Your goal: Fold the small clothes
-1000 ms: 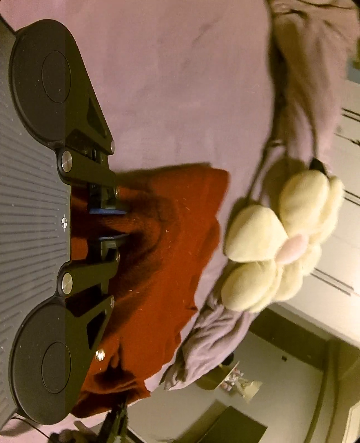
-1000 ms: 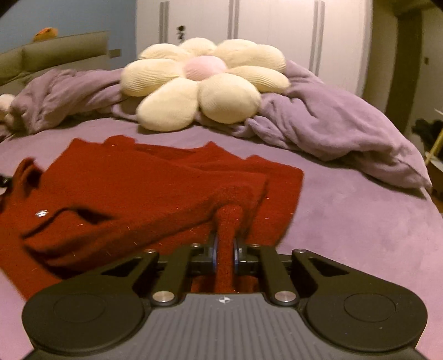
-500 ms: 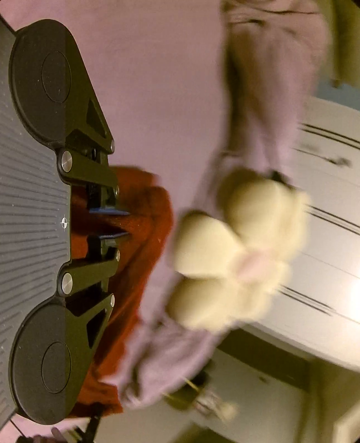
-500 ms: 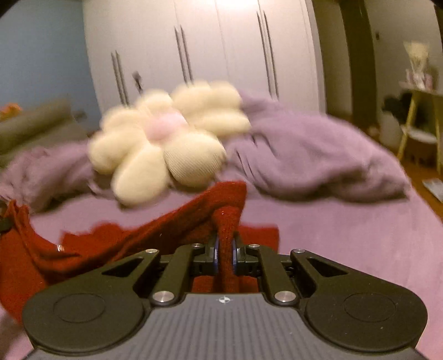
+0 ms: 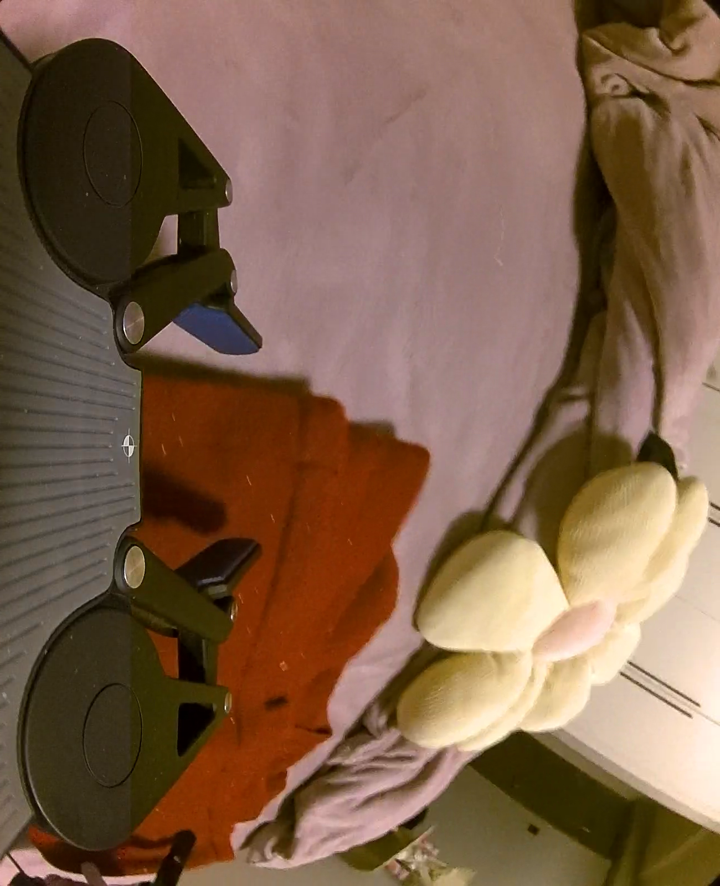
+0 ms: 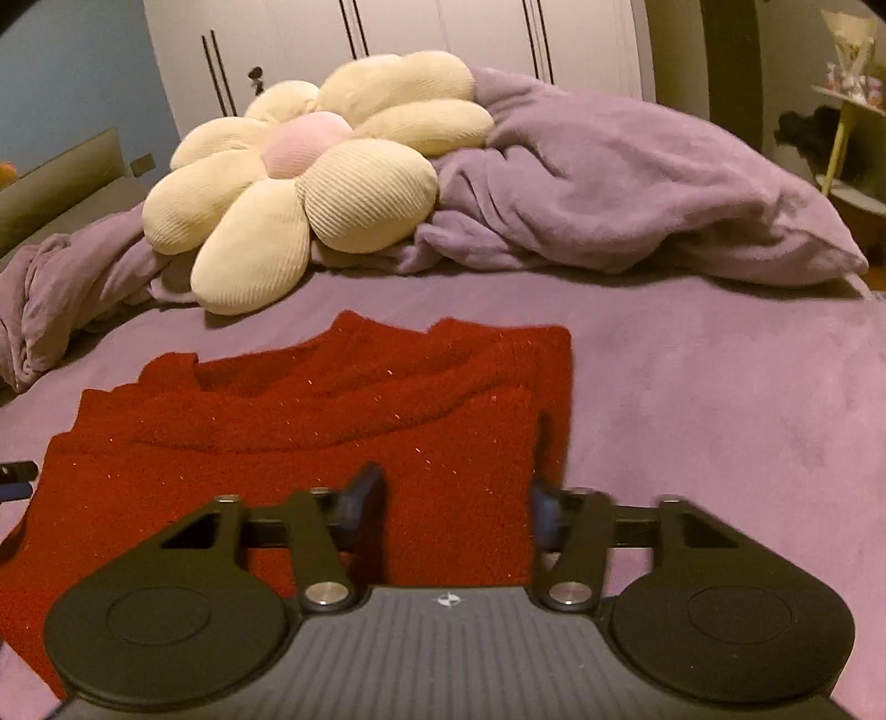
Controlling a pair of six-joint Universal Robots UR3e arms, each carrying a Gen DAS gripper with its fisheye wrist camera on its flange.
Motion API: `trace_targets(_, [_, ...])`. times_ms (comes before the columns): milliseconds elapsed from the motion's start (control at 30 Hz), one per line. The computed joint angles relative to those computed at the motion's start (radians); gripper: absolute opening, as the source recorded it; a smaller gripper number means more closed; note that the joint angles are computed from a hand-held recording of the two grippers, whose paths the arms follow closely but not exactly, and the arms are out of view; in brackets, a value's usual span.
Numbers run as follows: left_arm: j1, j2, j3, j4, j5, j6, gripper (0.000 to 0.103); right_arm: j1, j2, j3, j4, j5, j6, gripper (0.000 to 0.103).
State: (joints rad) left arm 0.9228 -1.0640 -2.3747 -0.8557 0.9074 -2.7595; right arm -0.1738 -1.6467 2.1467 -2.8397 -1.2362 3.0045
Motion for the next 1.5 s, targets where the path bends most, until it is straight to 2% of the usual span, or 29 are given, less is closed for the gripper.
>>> trace_targets(67, [0.000,-0.049,0.013,-0.029,-0.001,0.012,0.075,0.041,0.007,0.004,-0.048,-0.051,-0.009,0.023])
trace_targets(133, [0.053,-0.081,0.028,-0.145,-0.094,0.029,0.049,0.094,0.013,0.004,-0.091,-0.126,-0.018,0.017])
trace_targets(167, [0.082,-0.087,0.029,-0.195,-0.137,0.029,0.030,0.123,0.013,0.006,-0.113,-0.163,-0.029,0.015])
trace_targets(233, [0.097,-0.061,-0.001,-0.150,-0.148,-0.019,0.011,0.155,-0.002,0.011,-0.135,-0.202,-0.064,0.011])
trace_targets(300, [0.142,0.016,-0.010,-0.209,-0.188,0.026,0.011,0.157,-0.043,0.017,-0.130,-0.188,-0.091,0.010])
trace_targets(367, [0.203,0.098,0.014,-0.351,-0.254,0.100,0.011,0.150,-0.084,0.023,-0.143,-0.166,-0.104,0.010])
trace_targets(400, [0.213,0.123,0.036,-0.381,-0.278,0.107,0.011,0.147,-0.096,0.020,-0.159,-0.160,-0.105,0.009])
trace_targets(467, [0.199,0.125,0.070,-0.346,-0.321,0.070,0.010,0.143,-0.092,-0.004,-0.205,-0.165,-0.083,0.008])
trace_targets(533, [0.111,0.055,0.092,-0.095,-0.313,-0.100,0.010,0.151,-0.034,-0.079,-0.217,-0.183,-0.038,0.008])
trace_targets(600, [-0.047,-0.085,0.130,0.269,-0.181,-0.312,0.011,0.199,0.066,-0.166,-0.265,-0.271,-0.013,0.008])
trace_targets(667, [-0.191,-0.214,0.188,0.505,-0.023,-0.427,0.011,0.243,0.181,-0.272,-0.290,-0.367,0.006,0.008])
trace_targets(733, [-0.362,-0.352,0.250,0.691,0.212,-0.462,0.013,0.276,0.284,-0.342,-0.334,-0.461,0.002,0.008])
trace_targets(800, [-0.483,-0.439,0.324,0.676,0.395,-0.471,0.029,0.297,0.373,-0.423,-0.286,-0.544,0.022,0.013])
trace_targets(833, [-0.517,-0.458,0.338,0.651,0.431,-0.474,0.032,0.304,0.399,-0.449,-0.247,-0.581,0.050,0.027])
trace_targets(867, [-0.523,-0.453,0.318,0.657,0.414,-0.484,0.042,0.306,0.405,-0.439,-0.249,-0.598,0.089,0.033])
trace_targets(900, [-0.524,-0.440,0.279,0.687,0.382,-0.496,0.060,0.288,0.381,-0.394,-0.263,-0.545,0.133,0.033])
trace_targets(967, [-0.550,-0.427,0.188,0.790,0.366,-0.529,0.084,0.250,0.327,-0.304,-0.277,-0.381,0.198,0.033])
trace_targets(1033, [-0.627,-0.482,0.173,0.862,0.410,-0.558,0.088,0.277,0.340,-0.276,-0.298,-0.319,0.227,0.033])
trace_targets(1133, [-0.721,-0.579,0.233,0.832,0.476,-0.595,0.089,0.372,0.429,-0.315,-0.342,-0.289,0.218,0.033])
trace_targets(1233, [-0.792,-0.680,0.301,0.833,0.570,-0.632,0.091,0.435,0.532,-0.402,-0.344,-0.240,0.278,0.038])
trace_targets(1267, [-0.812,-0.710,0.313,0.853,0.607,-0.622,0.091,0.456,0.571,-0.448,-0.321,-0.250,0.258,0.038])
trace_targets(1300, [-0.819,-0.723,0.306,0.877,0.630,-0.601,0.091,0.492,0.616,-0.488,-0.317,-0.313,0.221,0.040])
trace_targets(1400, [-0.861,-0.791,0.328,0.931,0.732,-0.524,0.091,0.537,0.691,-0.532,-0.380,-0.426,0.134,0.051])
trace_targets(1433, [-0.860,-0.803,0.328,0.943,0.739,-0.510,0.092,0.532,0.700,-0.536,-0.386,-0.447,0.127,0.059])
trace_targets(1500, [-0.851,-0.814,0.327,0.957,0.732,-0.521,0.093,0.499,0.693,-0.530,-0.372,-0.457,0.142,0.060])
